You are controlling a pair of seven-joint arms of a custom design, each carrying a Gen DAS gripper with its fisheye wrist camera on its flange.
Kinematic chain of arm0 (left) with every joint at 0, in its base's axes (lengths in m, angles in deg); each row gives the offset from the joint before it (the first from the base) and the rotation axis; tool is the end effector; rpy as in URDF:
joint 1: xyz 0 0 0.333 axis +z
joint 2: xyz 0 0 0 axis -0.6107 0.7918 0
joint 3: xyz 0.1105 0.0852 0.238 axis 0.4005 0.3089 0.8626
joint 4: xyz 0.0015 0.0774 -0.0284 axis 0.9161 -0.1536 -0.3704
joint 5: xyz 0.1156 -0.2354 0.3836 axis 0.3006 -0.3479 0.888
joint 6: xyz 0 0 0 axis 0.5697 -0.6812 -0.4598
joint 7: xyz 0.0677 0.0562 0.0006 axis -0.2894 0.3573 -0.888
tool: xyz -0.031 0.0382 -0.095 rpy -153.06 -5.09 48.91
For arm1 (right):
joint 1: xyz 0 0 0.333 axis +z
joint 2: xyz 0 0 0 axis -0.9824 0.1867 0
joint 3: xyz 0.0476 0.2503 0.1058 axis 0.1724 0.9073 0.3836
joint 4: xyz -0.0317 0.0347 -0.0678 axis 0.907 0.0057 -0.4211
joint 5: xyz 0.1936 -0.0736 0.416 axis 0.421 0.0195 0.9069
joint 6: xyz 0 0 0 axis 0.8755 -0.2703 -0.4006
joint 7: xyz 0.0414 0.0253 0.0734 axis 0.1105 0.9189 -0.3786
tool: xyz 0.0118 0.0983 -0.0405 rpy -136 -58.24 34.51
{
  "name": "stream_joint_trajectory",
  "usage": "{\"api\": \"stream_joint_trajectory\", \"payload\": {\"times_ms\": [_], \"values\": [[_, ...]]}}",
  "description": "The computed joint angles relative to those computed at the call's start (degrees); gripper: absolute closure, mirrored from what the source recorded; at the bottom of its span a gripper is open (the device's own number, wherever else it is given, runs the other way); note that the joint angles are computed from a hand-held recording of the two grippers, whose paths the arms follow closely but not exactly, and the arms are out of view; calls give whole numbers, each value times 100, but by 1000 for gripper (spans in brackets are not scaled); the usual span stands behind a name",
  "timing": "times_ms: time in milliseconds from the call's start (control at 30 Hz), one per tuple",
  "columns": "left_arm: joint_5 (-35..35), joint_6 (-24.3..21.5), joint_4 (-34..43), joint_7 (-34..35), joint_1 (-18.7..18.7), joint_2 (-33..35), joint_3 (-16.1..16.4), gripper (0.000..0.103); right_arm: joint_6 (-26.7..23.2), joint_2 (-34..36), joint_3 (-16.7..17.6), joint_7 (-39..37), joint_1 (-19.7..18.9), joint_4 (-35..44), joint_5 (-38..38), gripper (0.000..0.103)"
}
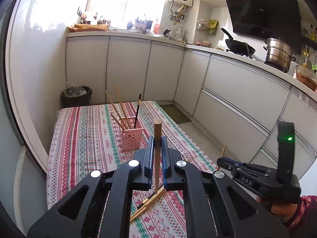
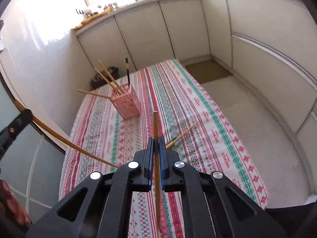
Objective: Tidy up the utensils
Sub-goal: 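Grasp a wooden chopstick with the right gripper while the left holds its chopstick upright, then lower both upright chopsticks into the pink holder and open both grippers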
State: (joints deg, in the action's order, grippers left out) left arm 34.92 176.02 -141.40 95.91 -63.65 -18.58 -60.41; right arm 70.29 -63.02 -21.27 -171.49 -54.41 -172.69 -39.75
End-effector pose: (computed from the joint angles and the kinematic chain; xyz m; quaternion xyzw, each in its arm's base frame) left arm 0.5679 -0.4465 0.5048 -0.4213 0.7421 -0.4905 0.1767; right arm 0.5866 0.3550 0.4487 -0.4654 0.7719 -0.2687 0.3397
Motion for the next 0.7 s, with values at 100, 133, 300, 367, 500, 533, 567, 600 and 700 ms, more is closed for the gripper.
{"api": "stream_joint_trajectory", "payload": {"times_ms": [100,133,300,367,500,533,567,600,700], "values": [[384,-118,50,-435,-243,12,274,97,-98,-21,3,211,45,146,-560,97],[562,-145,60,-646,-329,12,386,97,-119,-64,4,278,58,146,-723,97],[1542,-142,66,-1806,-628,-11,825,97,120,-135,-17,387,-23,200,-999,97],[1850,-163,123,-2130,-663,15,890,97,235,-141,-31,369,-77,238,-1026,97],[2393,-342,364,-2711,-715,165,965,97,379,-149,-44,320,-148,344,-1107,97],[2555,-416,444,-2880,-756,209,1007,97,403,-145,-47,306,-159,368,-1139,97],[2713,-460,509,-3047,-786,247,1042,97,441,-133,-54,262,-175,407,-1143,97],[2774,-502,584,-3112,-760,295,1009,97,473,-127,-62,260,-188,434,-1165,97],[3104,-661,768,-3439,-800,400,1043,97,597,-64,-109,164,-248,545,-1111,97]]}}
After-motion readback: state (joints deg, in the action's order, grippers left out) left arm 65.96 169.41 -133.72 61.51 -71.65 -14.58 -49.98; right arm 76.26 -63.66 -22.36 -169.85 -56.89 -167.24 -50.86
